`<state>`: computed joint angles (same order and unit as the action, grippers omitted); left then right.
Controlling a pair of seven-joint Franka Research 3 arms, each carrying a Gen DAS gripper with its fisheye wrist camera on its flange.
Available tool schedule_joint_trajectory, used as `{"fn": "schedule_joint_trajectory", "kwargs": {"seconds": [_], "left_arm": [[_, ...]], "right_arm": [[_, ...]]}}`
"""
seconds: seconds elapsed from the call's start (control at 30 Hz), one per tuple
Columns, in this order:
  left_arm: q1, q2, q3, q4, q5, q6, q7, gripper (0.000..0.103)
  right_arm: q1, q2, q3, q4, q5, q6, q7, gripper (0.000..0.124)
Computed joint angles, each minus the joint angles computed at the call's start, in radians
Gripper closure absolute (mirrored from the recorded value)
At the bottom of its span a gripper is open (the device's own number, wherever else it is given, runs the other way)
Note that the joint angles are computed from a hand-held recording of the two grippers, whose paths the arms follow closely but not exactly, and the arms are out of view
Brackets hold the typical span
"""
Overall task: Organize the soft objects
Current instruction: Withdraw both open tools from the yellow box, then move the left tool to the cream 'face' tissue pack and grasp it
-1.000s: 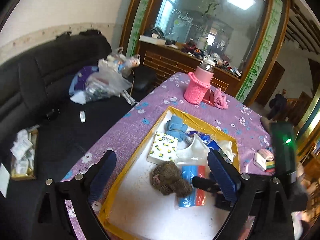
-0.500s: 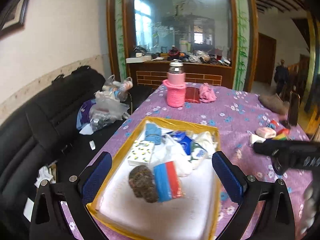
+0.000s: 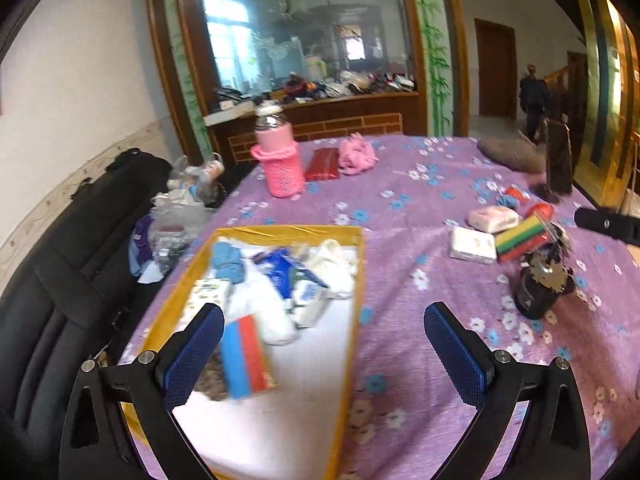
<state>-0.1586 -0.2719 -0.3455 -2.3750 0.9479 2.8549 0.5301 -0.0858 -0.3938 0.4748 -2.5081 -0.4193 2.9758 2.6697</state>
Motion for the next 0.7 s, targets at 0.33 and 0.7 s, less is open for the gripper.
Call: {"fn": "schedule_joint_trajectory", "kwargs": {"seconds": [0.33, 0.7], "left_arm": [[-0.200, 0.300, 0.137, 0.290, -0.920, -0.080, 0.761, 0.001], [-0.235, 0.870, 0.081, 1.022, -0.812, -0.383, 0.771, 0.003]], "right_arm": [[-0.338, -0.070, 0.163, -0.093, -0.082, 0.144, 0.149, 0.055], [-0.226, -0.016, 0.046, -0.179, 0.105, 0.288, 0.049, 0.055]]}}
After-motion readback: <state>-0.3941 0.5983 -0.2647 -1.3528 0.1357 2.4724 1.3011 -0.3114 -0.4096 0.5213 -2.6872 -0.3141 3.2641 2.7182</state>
